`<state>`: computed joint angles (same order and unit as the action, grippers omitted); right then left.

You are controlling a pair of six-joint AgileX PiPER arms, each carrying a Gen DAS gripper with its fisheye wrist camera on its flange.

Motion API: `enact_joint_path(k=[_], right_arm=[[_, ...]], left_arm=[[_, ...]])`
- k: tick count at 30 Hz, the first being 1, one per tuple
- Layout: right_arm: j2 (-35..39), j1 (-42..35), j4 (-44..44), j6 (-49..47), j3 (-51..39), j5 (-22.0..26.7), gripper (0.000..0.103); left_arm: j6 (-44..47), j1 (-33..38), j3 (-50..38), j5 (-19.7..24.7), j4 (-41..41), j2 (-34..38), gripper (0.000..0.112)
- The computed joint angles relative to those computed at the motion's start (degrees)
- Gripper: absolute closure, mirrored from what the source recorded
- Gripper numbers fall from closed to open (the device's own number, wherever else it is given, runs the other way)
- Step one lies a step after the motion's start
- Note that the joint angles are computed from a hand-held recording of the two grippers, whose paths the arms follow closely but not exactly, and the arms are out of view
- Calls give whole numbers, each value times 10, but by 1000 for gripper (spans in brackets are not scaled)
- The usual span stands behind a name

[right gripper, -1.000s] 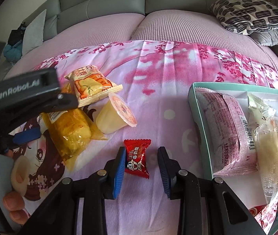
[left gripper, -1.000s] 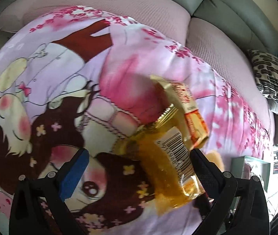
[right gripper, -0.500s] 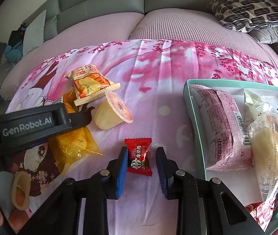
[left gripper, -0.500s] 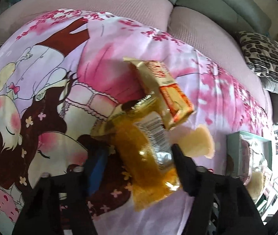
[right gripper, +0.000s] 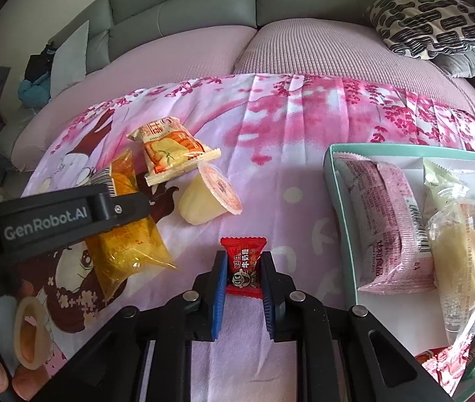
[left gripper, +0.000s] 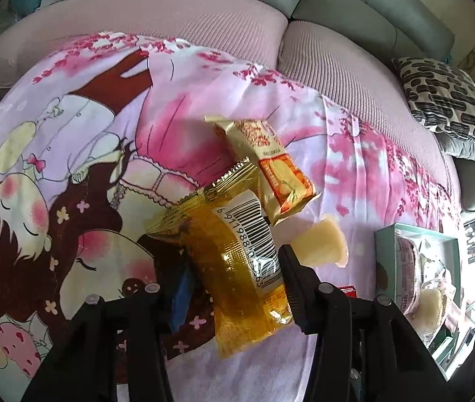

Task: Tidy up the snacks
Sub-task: 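Grasp yellow snack bag with left tool while right tool grasps small red candy, then carry yellow bag and red candy over the tray and open both tools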

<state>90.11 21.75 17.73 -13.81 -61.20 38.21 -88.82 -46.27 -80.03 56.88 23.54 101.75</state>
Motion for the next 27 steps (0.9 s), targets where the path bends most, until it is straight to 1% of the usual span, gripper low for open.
enact_joint_path(k=[6,12,17,22,27], right_arm=[[-25,-9,13,-14,-1,5,83],[-33,-19,23,-19,-10,13,83],[-59,-45,46,-41,-14,17,83],[-99,-100,79,-72,-13,25,83],[-124,-174,94,-86,-18,29,83]], left_arm=[[-14,-12,-8,18,25,-12,62],[-24,-25,-23,37,50,-18,62],[-20,-42,-58,61,70,-10,62],[-2,-63,-110,72,87,6,62],[41,-88,-195,84,96,50,62]])
